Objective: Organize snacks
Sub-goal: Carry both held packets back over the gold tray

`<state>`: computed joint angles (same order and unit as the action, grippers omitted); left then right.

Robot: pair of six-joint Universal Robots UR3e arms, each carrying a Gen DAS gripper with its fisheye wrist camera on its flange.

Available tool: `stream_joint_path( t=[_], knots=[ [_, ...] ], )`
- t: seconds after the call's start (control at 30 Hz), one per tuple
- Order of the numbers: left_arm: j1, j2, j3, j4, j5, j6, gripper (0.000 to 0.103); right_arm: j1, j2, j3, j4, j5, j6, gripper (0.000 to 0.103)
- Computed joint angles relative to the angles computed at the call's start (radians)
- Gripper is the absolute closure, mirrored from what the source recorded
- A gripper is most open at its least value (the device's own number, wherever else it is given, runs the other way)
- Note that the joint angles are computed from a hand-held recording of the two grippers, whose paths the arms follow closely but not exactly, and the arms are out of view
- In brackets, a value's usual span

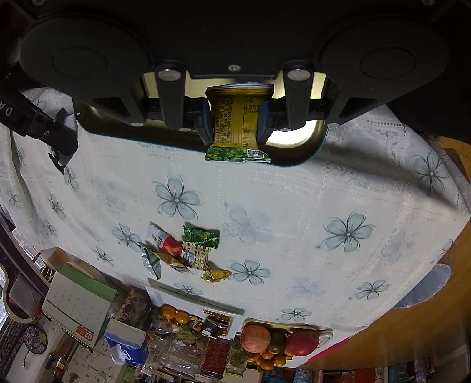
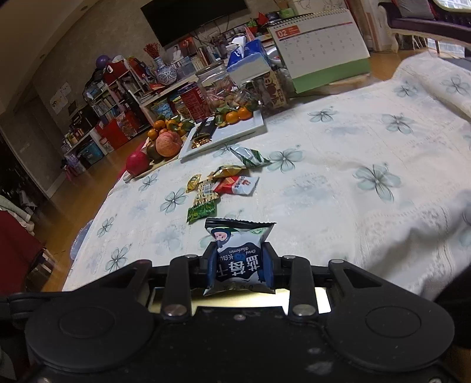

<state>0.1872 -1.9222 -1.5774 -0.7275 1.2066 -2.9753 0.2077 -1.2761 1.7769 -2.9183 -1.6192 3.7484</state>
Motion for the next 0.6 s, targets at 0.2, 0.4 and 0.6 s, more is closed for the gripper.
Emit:
stream_joint_path(
  t=[0.2,0.4,0.6],
  knots=[
    [-0.005,0.1,-0.147,0.039,-0.018,0.042,0.064,0.035,-0.082,0.116,-0.033,-0.029,0.067,0.07],
    [-0.026,0.168,-0.229,0.027,-0.016,0.111,0.064,0.065,-0.153,0.187,-0.017,-0.045,0.098,0.07],
    [-0.011,0.201,-0.236,-0.091,-0.054,0.156,0.064,0.067,-0.219,0.23,0.088,0.008,0.129,0.07]
  ],
)
